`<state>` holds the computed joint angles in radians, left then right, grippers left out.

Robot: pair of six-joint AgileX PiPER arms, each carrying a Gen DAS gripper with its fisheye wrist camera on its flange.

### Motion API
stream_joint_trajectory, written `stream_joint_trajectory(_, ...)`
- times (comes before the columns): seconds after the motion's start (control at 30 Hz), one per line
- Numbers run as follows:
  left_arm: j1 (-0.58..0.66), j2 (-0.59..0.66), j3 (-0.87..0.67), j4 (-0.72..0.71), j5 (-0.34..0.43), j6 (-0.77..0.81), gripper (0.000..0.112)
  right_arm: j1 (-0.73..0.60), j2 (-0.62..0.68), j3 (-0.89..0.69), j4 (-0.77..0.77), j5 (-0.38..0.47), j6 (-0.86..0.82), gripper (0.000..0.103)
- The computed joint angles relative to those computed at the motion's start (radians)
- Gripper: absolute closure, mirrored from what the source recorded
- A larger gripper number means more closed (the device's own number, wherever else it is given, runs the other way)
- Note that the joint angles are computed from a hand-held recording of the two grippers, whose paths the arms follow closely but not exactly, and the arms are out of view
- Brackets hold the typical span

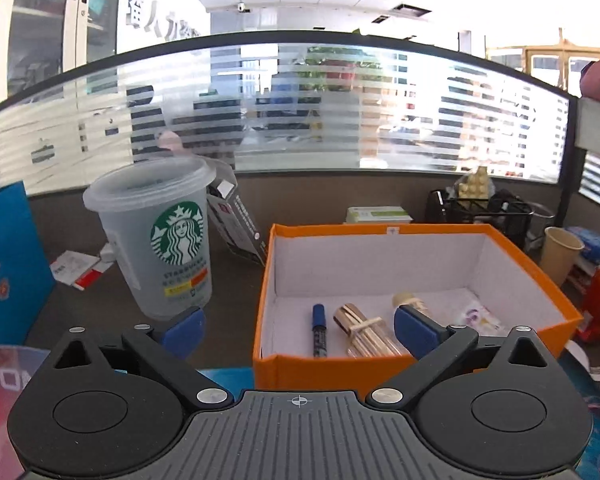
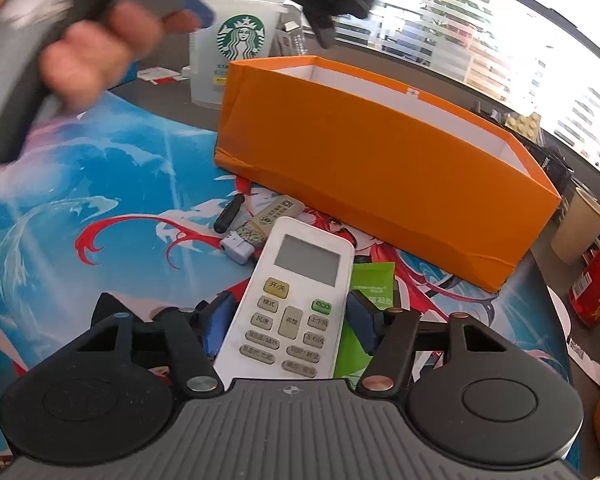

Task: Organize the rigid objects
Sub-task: 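Lift the white remote and carry it over the orange box with the right gripper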

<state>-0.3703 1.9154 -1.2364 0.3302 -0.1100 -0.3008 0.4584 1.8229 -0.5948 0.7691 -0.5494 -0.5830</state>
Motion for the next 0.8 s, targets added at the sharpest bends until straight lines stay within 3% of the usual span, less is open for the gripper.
stream_joint_trajectory(0.13,0.035,-0.03,0.06,0.205,-0.029,-0.222,0.011,-0.022,-0.027,0.014,-0.067,0.036,0.073,0.05)
stream_joint_trajectory(0.2,0.05,-0.034,0.078,0.234,-0.035,-0.258,0.011,-0.039,-0.048,0.025,-0.127,0.061,0.136,0.051)
stream_joint_trajectory(0.37,0.087,-0.052,0.15,0.028,-0.083,-0.066,0.011,-0.093,-0.125,0.05,-0.243,0.125,0.245,0.051)
stream_joint_trajectory(0.8,0.102,-0.02,0.208,-0.121,-0.123,0.132,0.011,-0.274,-0.329,-0.016,-0.584,0.303,0.494,0.051)
